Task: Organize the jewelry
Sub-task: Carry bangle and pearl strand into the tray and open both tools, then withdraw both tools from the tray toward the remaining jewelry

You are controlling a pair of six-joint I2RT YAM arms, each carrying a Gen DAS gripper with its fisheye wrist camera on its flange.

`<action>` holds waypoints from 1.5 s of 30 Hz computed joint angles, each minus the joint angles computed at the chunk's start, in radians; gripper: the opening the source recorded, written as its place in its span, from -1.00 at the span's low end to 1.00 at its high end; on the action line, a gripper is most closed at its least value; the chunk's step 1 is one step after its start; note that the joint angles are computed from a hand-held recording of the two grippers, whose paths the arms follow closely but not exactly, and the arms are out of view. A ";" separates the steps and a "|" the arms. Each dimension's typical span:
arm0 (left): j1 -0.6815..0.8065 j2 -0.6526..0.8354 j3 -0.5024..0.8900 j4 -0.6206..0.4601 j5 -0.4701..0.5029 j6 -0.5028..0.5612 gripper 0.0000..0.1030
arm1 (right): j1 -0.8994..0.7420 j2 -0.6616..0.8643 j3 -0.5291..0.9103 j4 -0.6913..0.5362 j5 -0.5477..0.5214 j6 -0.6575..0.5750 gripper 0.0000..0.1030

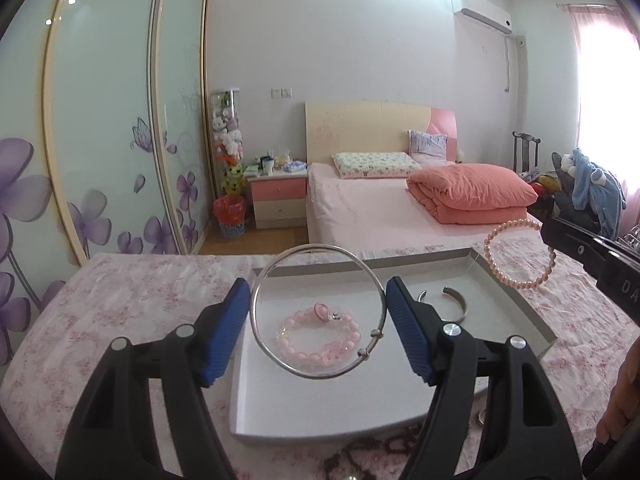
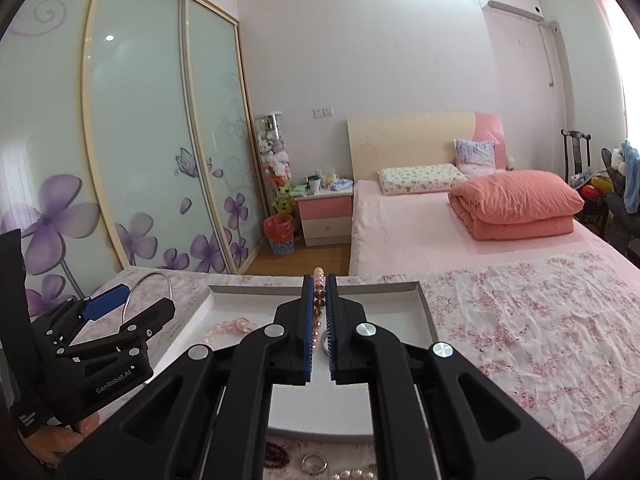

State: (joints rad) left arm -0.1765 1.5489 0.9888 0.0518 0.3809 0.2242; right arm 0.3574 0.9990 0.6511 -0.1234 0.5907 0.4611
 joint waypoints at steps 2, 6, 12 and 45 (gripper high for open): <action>-0.019 0.061 0.051 -0.019 -0.022 -0.004 0.33 | -0.048 0.059 0.016 0.020 -0.054 0.004 -0.87; -0.043 0.175 0.158 -0.067 -0.045 -0.011 0.33 | -0.121 0.143 0.048 0.040 -0.145 0.013 -0.87; -0.055 0.274 0.267 -0.142 -0.035 -0.009 0.33 | -0.155 0.221 0.086 0.029 -0.202 0.017 -0.85; 0.220 -0.003 0.009 -0.244 0.182 0.137 0.47 | 0.061 -0.187 -0.114 -0.394 -0.041 0.239 -0.21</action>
